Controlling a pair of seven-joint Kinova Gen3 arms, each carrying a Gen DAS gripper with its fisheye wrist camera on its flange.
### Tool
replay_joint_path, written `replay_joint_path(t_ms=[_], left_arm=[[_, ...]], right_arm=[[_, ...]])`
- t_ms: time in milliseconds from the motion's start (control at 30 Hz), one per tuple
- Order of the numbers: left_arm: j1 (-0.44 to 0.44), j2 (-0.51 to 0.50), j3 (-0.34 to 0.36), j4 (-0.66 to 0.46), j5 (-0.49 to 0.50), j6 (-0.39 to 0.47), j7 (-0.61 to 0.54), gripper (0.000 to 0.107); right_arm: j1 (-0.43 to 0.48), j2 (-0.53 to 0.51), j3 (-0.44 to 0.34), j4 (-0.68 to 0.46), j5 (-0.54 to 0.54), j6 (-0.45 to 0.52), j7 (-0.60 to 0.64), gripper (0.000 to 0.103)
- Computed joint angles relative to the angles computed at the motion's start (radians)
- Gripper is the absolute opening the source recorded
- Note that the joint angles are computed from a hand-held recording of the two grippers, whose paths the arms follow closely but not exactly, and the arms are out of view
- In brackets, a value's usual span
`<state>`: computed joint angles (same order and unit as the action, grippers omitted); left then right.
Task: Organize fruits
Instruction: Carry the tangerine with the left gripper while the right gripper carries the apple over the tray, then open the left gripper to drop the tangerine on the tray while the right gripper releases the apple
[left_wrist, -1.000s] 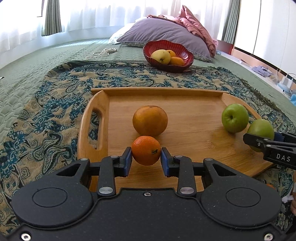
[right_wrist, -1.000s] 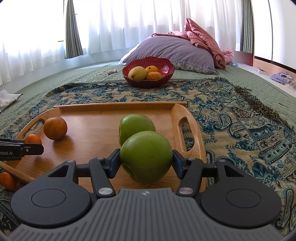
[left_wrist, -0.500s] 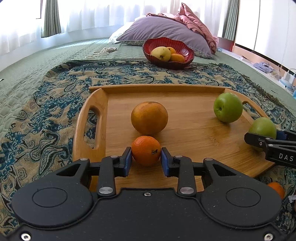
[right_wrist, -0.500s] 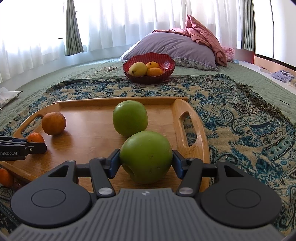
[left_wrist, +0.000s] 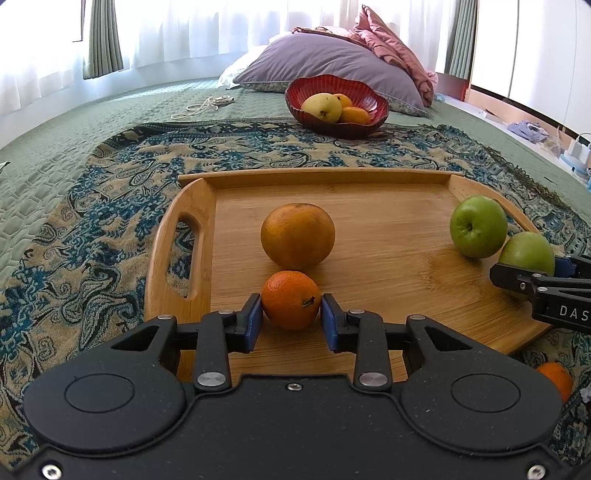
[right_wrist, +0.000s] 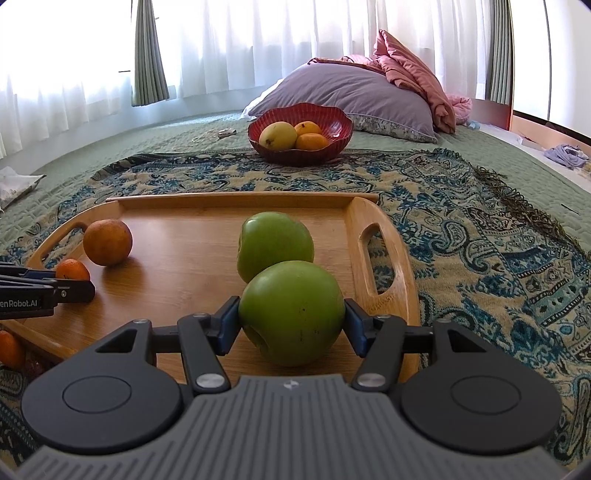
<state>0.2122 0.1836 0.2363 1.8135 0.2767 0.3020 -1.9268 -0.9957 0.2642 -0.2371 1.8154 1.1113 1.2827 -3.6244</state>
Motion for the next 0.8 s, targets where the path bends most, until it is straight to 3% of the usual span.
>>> replay_joint_path(t_ms=[133,367,533,800], left_arm=[[-0.006,-0.006,0.004,0.002,0.011,0.006,-0.012,0.040],[-0.015,-0.030,0.005,0.013,0.039,0.022,-0.045,0.055],[-0.052,-0.063,0.026,0.038,0.141,0.019,-0.152,0.067],[-0.032,-0.113,-0.009,0.074,0.223,0.017,-0.245,0.078]], right_arm=[[-0.006,-0.003,-0.001,0.007,0.017,0.003,-0.013,0.073],[-0.021,-0.010,-0.015,0.003,0.036,0.039,0.018,0.080],[-0.040,-0.013,-0.025,0.005,0.043,0.066,0.005,0.085],[-0.070,-0.022,-0.046,0.017,0.057,0.105,-0.020,0.090]])
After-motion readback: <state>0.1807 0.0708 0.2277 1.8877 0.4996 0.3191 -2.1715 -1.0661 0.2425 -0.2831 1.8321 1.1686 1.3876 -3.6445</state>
